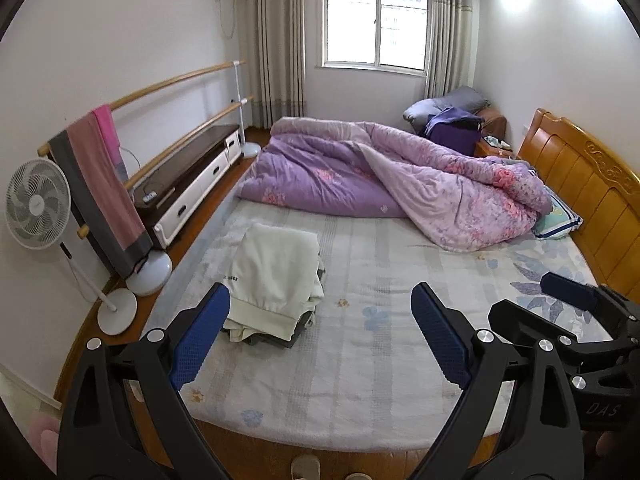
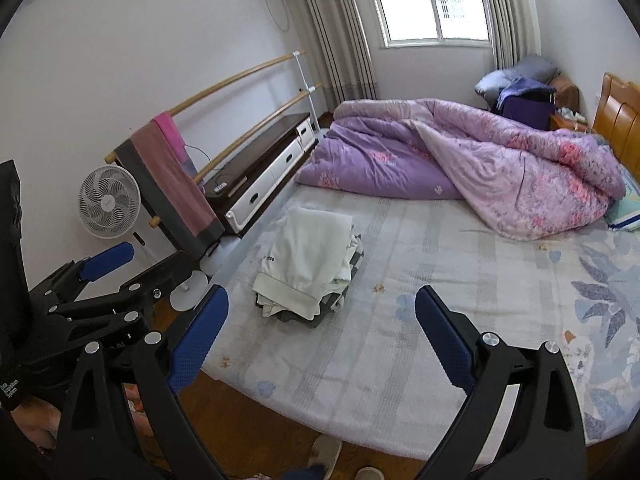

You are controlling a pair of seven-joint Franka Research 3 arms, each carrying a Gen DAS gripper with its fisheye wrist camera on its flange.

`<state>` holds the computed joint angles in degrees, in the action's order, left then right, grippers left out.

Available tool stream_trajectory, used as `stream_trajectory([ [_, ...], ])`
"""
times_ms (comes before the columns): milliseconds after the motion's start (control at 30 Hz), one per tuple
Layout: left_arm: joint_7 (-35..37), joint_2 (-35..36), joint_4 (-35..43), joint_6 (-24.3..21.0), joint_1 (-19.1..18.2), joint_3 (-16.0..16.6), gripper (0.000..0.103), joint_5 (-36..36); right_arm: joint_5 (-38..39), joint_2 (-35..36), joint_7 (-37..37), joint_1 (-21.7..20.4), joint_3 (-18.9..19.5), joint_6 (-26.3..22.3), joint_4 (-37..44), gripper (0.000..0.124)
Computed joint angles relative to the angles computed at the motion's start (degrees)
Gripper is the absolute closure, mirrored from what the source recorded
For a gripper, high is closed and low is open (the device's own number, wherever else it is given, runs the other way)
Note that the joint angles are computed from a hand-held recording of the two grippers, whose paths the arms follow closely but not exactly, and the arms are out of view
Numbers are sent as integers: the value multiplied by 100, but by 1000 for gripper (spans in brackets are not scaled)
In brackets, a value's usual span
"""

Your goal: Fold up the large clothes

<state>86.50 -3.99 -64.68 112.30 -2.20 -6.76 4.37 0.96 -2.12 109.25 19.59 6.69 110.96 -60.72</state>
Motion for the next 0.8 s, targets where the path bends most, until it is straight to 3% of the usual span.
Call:
stream_trajectory([
  [333,50,-655,-287,-4,-81,35,11,-67,-533,-772,283,-86,293,180,-515,29],
  [800,990,-1552,-916,-27,-121,651,11,-806,-1747,-895,1513,18,1181,-419,-189,29],
])
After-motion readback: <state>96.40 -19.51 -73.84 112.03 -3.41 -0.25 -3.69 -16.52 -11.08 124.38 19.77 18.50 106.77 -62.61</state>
